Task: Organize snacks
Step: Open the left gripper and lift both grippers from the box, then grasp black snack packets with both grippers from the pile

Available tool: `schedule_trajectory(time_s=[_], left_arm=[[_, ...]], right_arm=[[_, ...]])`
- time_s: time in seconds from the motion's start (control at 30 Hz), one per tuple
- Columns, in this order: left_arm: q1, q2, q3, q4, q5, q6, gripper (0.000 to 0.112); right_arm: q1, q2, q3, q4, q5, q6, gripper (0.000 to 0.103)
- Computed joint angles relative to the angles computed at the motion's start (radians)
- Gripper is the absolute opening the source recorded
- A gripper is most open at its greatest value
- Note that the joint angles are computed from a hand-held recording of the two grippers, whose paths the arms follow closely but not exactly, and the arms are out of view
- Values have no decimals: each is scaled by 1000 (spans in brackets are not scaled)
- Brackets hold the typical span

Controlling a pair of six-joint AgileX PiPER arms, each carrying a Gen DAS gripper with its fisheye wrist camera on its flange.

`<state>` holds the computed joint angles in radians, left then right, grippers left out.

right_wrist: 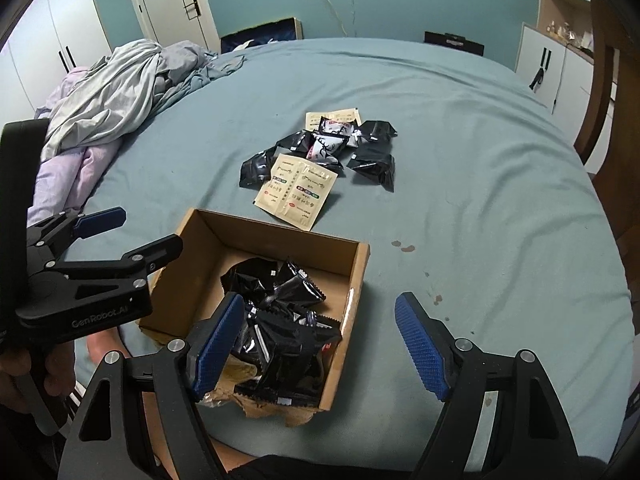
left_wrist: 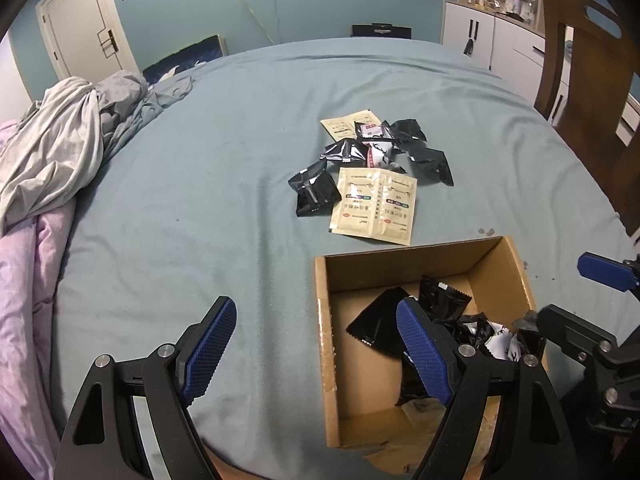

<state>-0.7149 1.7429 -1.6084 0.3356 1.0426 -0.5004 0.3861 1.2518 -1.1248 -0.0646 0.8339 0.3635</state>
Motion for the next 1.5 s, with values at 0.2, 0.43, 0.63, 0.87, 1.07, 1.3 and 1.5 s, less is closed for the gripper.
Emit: schedule_trajectory(time_s=[0.2,0.43,0.63,0.87,1.07,1.3,1.5], left_arm=[[36,13,-32,-99,11,41,84],[65,35,-76,-155,23,67,84],[98,56,-99,-205,40,96,85],[100,110,-167,-193,99,131,85],[117,136,-210,-214,100,140,85],[145,146,-227,-213,73,113,85],[192,311,-443,-249,129,240,85]], right_arm=[[-136,97,-95,168,19,-181,77],[-255,349,-309,221,78,-225,77],[-319,578,-558,307,146,-256,77],[-337,799,-795,315,166,-263,77],[-347,978,-1016,377,233,-282,77],[-312,1022,-1078,301,211,-277,51],[-330,834,-821,393,104,-310,47]])
